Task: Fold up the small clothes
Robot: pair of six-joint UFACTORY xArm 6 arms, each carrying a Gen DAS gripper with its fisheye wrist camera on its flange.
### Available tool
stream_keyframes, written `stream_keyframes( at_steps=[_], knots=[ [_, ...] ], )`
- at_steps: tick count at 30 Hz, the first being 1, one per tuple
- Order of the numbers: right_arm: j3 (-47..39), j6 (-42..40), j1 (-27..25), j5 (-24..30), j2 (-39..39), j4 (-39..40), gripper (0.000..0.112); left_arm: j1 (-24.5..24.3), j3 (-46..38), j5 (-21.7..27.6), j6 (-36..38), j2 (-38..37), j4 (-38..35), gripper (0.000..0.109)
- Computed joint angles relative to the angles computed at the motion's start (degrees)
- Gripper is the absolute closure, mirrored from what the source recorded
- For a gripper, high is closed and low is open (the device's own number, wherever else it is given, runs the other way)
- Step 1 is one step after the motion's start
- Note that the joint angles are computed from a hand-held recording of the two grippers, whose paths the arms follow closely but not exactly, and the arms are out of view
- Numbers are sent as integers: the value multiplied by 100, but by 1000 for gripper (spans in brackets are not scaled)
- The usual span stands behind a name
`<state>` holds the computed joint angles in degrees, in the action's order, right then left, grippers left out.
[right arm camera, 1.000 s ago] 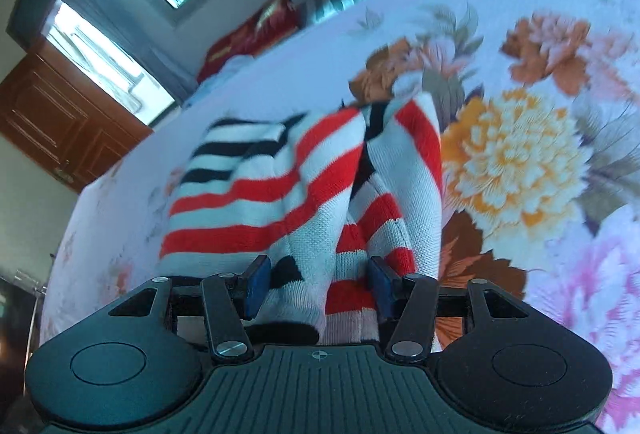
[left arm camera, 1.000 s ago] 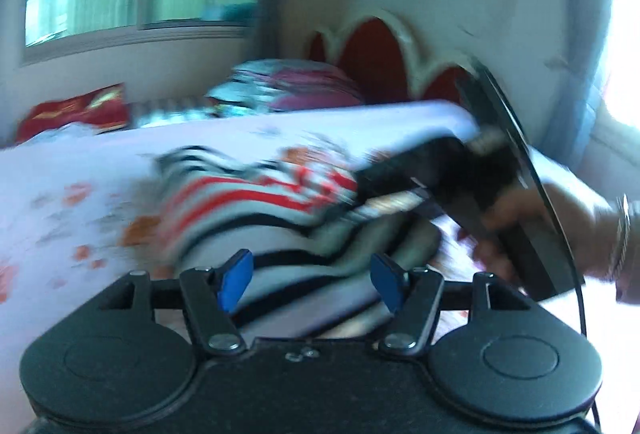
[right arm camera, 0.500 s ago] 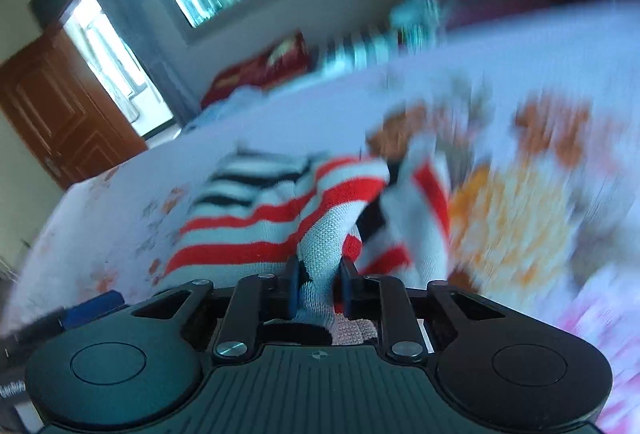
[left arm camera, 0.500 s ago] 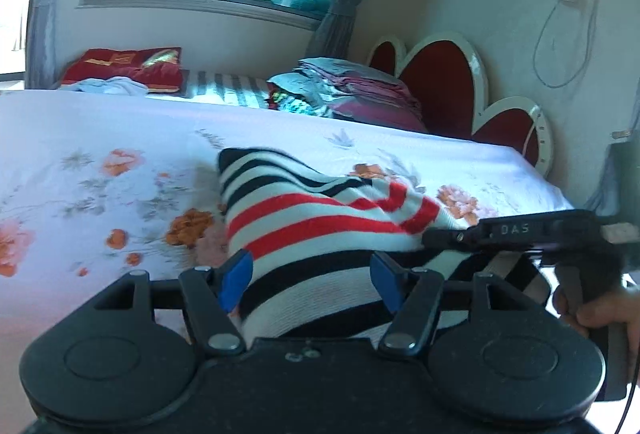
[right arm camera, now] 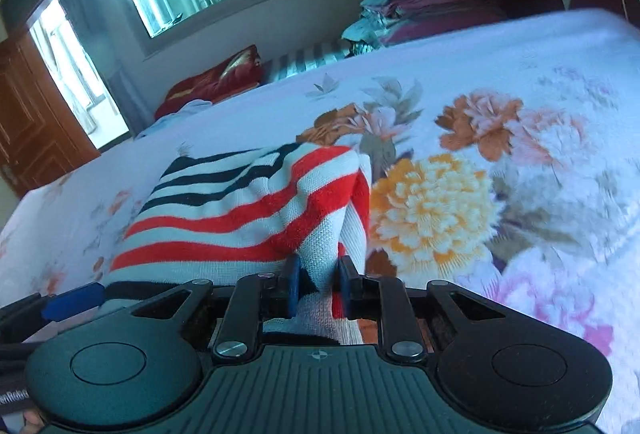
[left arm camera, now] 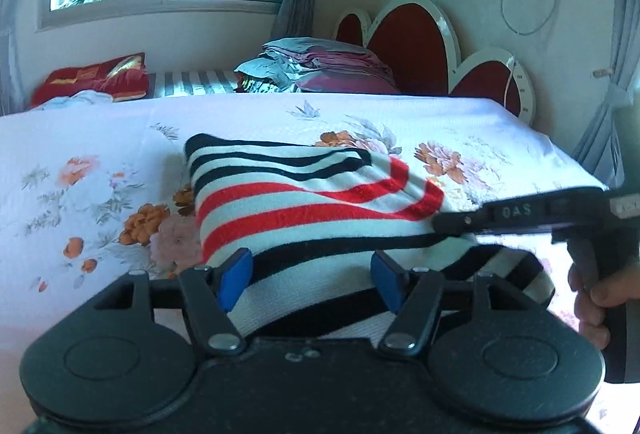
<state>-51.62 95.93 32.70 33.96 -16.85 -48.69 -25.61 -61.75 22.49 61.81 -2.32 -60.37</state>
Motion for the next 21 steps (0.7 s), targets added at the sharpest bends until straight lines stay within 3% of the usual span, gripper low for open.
stream_keyframes(
  at_steps=[2, 14, 21],
  knots=[
    [108, -263, -42, -195, -156, 330, 93, 53, 30, 16, -122, -5, 145, 44],
    [578, 243, 705, 376, -1062, 476, 93, 270, 50, 386, -388, -26, 478, 42],
    [813, 458, 892, 438, -1109, 830, 93, 376, -67, 633, -1019, 95, 899, 38]
  ],
)
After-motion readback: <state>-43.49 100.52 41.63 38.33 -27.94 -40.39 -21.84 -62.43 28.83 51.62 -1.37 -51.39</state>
